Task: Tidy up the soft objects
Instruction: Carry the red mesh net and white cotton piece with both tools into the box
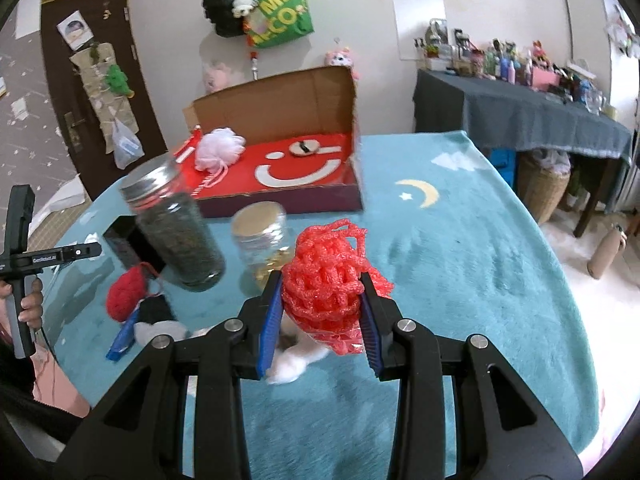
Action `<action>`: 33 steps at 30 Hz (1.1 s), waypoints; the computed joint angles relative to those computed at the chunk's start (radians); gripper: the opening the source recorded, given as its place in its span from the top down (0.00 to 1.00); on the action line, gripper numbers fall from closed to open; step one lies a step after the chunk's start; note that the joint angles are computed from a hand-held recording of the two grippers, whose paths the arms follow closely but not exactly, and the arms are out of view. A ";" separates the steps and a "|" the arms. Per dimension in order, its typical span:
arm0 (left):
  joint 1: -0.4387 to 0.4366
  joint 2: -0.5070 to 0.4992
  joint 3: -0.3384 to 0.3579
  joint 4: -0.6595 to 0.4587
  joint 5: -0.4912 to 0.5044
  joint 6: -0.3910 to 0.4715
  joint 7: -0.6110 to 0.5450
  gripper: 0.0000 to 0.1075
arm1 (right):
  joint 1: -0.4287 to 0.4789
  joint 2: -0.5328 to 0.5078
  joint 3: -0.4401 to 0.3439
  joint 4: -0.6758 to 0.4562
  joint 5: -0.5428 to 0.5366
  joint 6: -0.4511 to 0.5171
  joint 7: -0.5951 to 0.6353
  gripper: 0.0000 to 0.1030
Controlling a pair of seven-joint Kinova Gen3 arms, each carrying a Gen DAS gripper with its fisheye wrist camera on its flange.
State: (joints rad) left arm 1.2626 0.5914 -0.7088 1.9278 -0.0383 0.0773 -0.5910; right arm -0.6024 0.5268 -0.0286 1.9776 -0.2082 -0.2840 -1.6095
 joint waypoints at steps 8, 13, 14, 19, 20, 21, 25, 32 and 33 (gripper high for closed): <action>-0.200 -0.026 0.147 -0.031 -0.017 -0.040 -0.131 0.79 | 0.187 0.067 -0.134 -0.166 0.146 0.175 -0.052 0.67; -0.369 -0.049 0.304 -0.049 -0.006 -0.081 -0.248 0.79 | 0.297 0.122 -0.253 -0.282 0.222 0.277 -0.035 0.67; -0.408 -0.053 0.344 -0.051 -0.005 -0.090 -0.271 0.79 | 0.328 0.137 -0.292 -0.306 0.236 0.295 -0.020 0.67; -0.528 -0.061 0.470 -0.074 0.008 -0.097 -0.368 0.79 | 0.435 0.210 -0.447 -0.419 0.247 0.388 0.086 0.67; -0.544 -0.061 0.488 -0.078 0.014 -0.098 -0.386 0.79 | 0.445 0.220 -0.464 -0.436 0.239 0.402 0.106 0.67; -0.561 -0.063 0.508 -0.080 0.018 -0.101 -0.404 0.79 | 0.466 0.236 -0.496 -0.456 0.234 0.420 0.135 0.67; -0.624 -0.068 0.581 -0.085 0.041 -0.117 -0.468 0.79 | 0.503 0.266 -0.563 -0.500 0.201 0.460 0.225 0.67; -0.642 -0.064 0.619 -0.141 0.085 -0.091 -0.574 0.79 | 0.527 0.291 -0.620 -0.555 0.135 0.513 0.353 0.67; -0.645 -0.060 0.625 -0.158 0.085 -0.080 -0.587 0.79 | 0.530 0.297 -0.630 -0.569 0.126 0.526 0.373 0.67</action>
